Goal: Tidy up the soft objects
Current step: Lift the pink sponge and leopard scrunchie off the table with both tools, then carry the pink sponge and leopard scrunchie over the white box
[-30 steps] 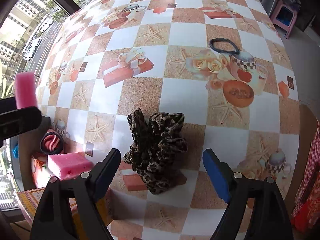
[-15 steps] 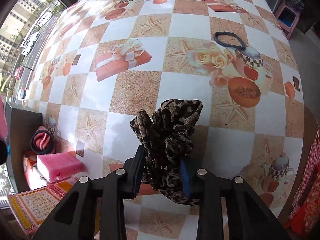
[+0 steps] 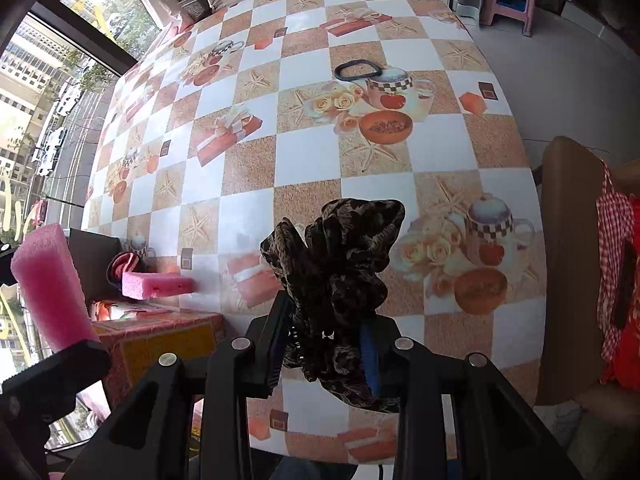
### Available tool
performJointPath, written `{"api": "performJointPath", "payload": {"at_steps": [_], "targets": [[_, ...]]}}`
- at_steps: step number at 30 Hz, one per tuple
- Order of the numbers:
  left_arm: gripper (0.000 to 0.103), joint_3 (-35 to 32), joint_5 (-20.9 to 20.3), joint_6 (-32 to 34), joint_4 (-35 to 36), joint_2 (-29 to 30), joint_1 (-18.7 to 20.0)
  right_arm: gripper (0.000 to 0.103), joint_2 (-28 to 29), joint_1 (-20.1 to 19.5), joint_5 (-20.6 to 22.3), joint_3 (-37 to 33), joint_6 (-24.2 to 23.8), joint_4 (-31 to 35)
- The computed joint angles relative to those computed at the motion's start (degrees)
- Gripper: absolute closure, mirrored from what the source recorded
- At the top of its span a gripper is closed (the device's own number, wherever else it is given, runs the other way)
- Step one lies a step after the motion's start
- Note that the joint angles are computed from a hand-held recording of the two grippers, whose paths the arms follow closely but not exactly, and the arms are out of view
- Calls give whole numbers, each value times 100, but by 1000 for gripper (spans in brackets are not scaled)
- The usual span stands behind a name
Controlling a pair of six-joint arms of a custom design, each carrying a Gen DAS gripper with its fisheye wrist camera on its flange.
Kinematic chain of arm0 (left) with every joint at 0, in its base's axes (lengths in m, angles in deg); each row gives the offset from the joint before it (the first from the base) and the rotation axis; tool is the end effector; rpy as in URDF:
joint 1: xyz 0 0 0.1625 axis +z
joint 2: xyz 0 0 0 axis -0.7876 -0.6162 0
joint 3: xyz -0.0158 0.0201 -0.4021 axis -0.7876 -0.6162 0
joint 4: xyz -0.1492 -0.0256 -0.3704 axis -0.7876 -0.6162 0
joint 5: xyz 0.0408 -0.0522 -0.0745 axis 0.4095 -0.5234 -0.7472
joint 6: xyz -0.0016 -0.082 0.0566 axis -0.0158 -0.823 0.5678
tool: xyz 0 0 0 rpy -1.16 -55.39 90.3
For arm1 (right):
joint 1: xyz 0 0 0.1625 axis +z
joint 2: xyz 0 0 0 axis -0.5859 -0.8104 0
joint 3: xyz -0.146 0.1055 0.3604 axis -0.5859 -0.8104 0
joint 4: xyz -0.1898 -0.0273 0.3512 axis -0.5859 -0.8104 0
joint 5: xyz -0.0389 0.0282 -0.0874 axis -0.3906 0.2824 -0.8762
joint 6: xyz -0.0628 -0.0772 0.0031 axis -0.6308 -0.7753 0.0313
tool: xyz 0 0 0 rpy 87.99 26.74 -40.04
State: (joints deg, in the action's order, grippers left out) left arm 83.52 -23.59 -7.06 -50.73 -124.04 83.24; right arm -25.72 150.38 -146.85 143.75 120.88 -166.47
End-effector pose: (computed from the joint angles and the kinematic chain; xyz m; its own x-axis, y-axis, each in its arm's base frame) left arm -0.4588 -0.4505 0.0340 0.3303 0.7990 0.5024 0.7128 -0.5601 0.4221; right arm 0.1879 -0.2827 0.1984 -0.0832 0.9676 -0.2385 0.6168 -0.1380 -0.7750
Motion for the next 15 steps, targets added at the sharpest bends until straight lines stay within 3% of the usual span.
{"api": "performJointPath", "payload": {"at_steps": [4, 9, 15], "targets": [[24, 8, -139, 439, 285, -246, 112, 69, 385, 323, 119, -388, 587, 424], [24, -230, -168, 815, 749, -346, 319, 69, 855, 561, 253, -816, 902, 591], [24, -827, -162, 983, 1326, -187, 577, 69, 1316, 647, 386, -1239, 621, 507]]}}
